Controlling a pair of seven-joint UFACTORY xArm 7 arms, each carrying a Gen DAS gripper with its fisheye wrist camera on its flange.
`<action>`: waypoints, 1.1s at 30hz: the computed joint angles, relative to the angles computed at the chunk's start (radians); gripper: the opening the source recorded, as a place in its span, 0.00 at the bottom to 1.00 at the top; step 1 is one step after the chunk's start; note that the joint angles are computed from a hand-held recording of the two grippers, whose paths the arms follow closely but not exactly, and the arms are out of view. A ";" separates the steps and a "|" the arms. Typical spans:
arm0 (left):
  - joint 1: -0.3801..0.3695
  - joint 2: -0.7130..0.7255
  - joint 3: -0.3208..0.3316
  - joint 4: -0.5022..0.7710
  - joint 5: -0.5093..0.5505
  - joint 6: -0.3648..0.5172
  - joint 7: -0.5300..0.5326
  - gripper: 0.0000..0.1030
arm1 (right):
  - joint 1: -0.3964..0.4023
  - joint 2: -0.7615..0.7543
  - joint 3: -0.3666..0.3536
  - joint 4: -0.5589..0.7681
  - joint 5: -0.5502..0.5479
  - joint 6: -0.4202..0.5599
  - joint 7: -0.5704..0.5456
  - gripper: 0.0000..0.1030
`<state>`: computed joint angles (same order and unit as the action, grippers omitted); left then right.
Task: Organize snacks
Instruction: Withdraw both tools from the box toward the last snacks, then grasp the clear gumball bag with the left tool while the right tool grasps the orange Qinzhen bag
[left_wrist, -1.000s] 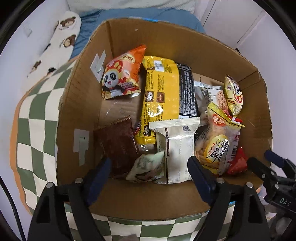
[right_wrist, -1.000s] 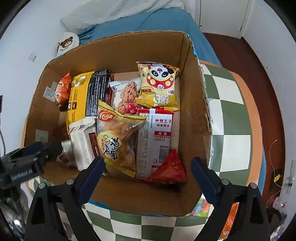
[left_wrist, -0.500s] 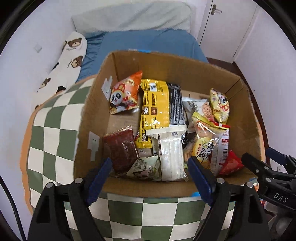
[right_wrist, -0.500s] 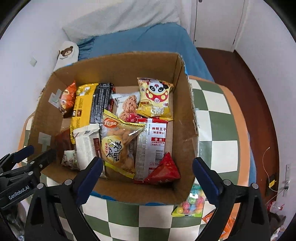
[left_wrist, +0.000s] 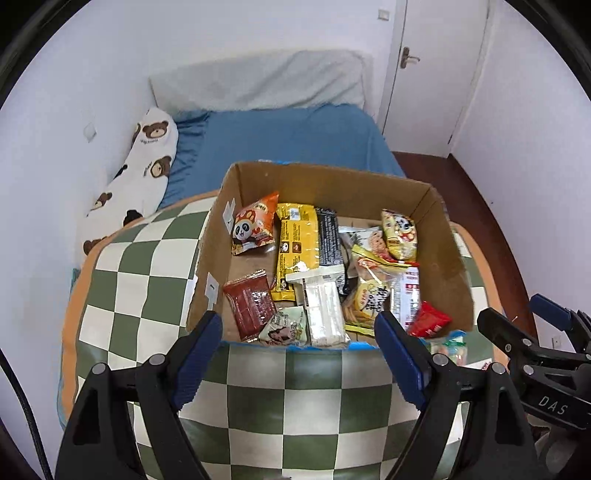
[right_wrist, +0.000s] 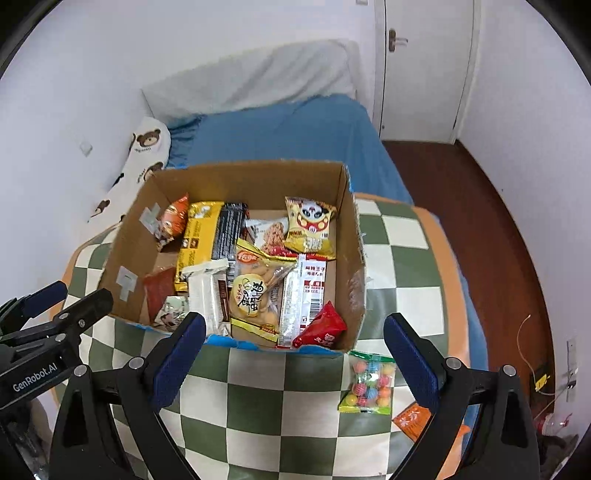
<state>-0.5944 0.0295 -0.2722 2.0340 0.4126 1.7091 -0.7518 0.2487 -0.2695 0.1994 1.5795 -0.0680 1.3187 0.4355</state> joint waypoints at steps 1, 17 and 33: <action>-0.004 -0.005 -0.003 0.003 0.003 0.001 -0.001 0.82 | 0.001 -0.013 0.004 0.000 -0.007 -0.001 0.005 0.96; -0.001 -0.137 -0.088 -0.183 -0.069 -0.021 0.021 0.82 | -0.004 -0.262 -0.016 -0.212 0.137 0.034 0.136 0.96; -0.198 0.208 -0.064 -0.122 -0.131 -0.012 -0.054 0.82 | -0.097 -0.398 -0.152 -0.606 -0.018 0.226 -0.393 0.84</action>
<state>-0.7924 0.2374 -0.3363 1.9123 0.2820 1.6973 -0.8061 0.1516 -0.6673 0.0475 0.9731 -0.0861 1.5444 0.0421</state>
